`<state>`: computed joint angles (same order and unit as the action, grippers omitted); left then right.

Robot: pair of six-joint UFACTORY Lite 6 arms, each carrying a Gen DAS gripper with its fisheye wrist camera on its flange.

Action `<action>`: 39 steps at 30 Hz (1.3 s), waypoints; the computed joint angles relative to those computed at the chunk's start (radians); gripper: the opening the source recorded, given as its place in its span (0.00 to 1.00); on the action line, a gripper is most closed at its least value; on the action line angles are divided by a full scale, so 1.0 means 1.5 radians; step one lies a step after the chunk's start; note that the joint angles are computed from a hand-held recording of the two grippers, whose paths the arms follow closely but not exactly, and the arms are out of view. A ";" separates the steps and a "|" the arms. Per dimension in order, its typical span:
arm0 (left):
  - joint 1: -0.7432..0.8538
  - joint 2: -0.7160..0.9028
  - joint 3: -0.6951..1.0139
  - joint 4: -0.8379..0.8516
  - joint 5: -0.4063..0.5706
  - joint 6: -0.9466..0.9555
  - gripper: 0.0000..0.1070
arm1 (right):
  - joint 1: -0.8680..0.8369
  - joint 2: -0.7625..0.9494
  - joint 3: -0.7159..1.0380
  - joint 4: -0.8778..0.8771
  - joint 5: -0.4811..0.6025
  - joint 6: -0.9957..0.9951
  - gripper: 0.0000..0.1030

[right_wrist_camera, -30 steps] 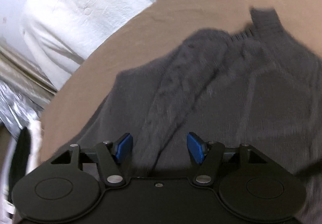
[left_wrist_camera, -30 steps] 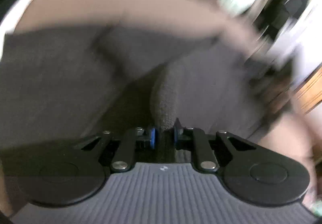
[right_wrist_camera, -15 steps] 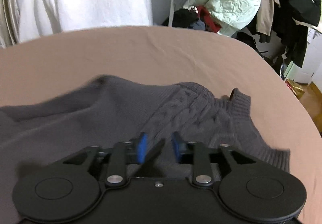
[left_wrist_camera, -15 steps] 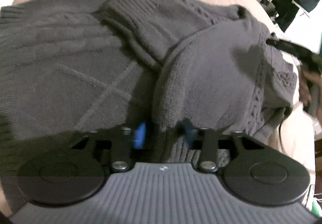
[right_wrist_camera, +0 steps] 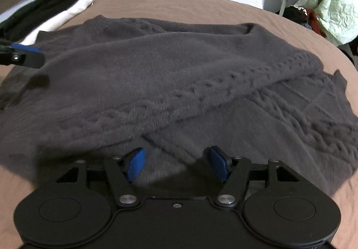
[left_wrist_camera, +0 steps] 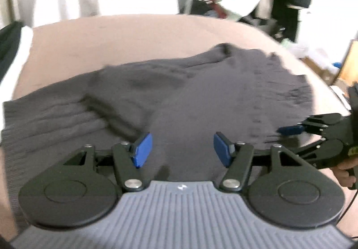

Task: Fold clothes

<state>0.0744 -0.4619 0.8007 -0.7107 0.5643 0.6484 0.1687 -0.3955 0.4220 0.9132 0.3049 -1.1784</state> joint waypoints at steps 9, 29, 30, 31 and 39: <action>-0.246 0.029 0.009 0.317 -0.121 -0.380 0.56 | -0.603 0.035 0.044 0.150 0.463 -0.221 0.67; -0.463 0.758 0.740 0.316 -0.019 -0.599 0.56 | -0.654 0.468 0.291 0.272 0.438 -0.191 0.69; -0.463 0.786 0.765 0.324 -0.007 -0.618 0.56 | -0.650 0.491 0.302 0.303 0.436 -0.207 0.69; -0.462 0.809 0.786 0.329 -0.002 -0.627 0.56 | -0.648 0.524 0.323 0.332 0.444 -0.213 0.69; -0.416 0.765 0.826 0.305 0.048 -0.588 0.55 | -0.557 0.506 0.311 0.518 0.383 -0.422 0.28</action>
<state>-0.5498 0.6862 2.0391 -0.2530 0.6366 -0.2334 -0.6670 0.3634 0.8883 1.6906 0.8793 -1.8119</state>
